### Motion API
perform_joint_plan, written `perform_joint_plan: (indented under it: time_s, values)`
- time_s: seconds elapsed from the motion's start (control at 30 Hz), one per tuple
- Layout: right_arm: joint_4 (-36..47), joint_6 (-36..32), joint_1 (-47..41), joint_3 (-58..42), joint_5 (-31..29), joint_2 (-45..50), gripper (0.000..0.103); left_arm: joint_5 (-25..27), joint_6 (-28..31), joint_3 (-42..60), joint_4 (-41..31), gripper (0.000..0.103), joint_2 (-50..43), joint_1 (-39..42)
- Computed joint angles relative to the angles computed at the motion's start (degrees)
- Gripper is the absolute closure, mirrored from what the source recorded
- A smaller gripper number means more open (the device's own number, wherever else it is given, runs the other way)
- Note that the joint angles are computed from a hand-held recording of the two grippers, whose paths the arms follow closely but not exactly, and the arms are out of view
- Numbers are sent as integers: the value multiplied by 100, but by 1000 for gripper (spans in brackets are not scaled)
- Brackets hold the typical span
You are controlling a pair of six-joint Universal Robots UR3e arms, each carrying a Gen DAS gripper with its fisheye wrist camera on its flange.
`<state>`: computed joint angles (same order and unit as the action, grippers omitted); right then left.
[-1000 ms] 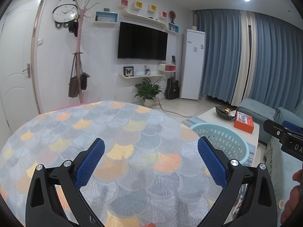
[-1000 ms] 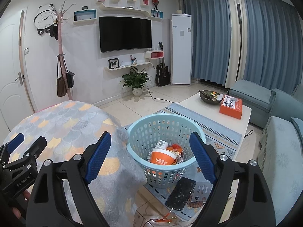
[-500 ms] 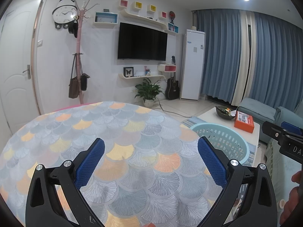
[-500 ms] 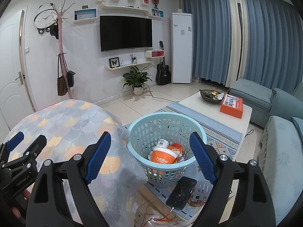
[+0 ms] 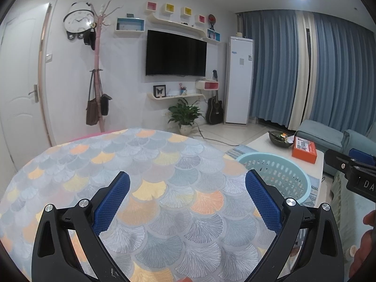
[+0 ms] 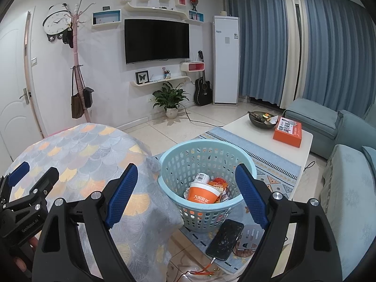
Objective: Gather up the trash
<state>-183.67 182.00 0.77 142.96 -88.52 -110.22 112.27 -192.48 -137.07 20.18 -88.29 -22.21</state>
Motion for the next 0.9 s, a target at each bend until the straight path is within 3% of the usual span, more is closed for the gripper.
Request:
perform_joint_plan:
  time_s: [0.17, 0.37, 0.53, 0.77, 0.9]
  values:
    - [-1, 20, 11, 21, -34, -13, 22, 461, 106, 201, 7, 8, -177, -207]
    - [246, 61, -8, -32, -37, -160, 22, 529, 7, 343, -530, 8, 92, -240]
    - [299, 53, -38, -46, -4, -203, 22, 1358, -53, 712, -996, 8, 168, -614]
    - [487, 75, -22, -50, 6, -432, 22, 1557, -104, 973, -1506, 8, 416, -802]
    - [629, 59, -101, -19, 131, -653, 22, 2155, -188, 1257, -1692, 8, 197, -1155]
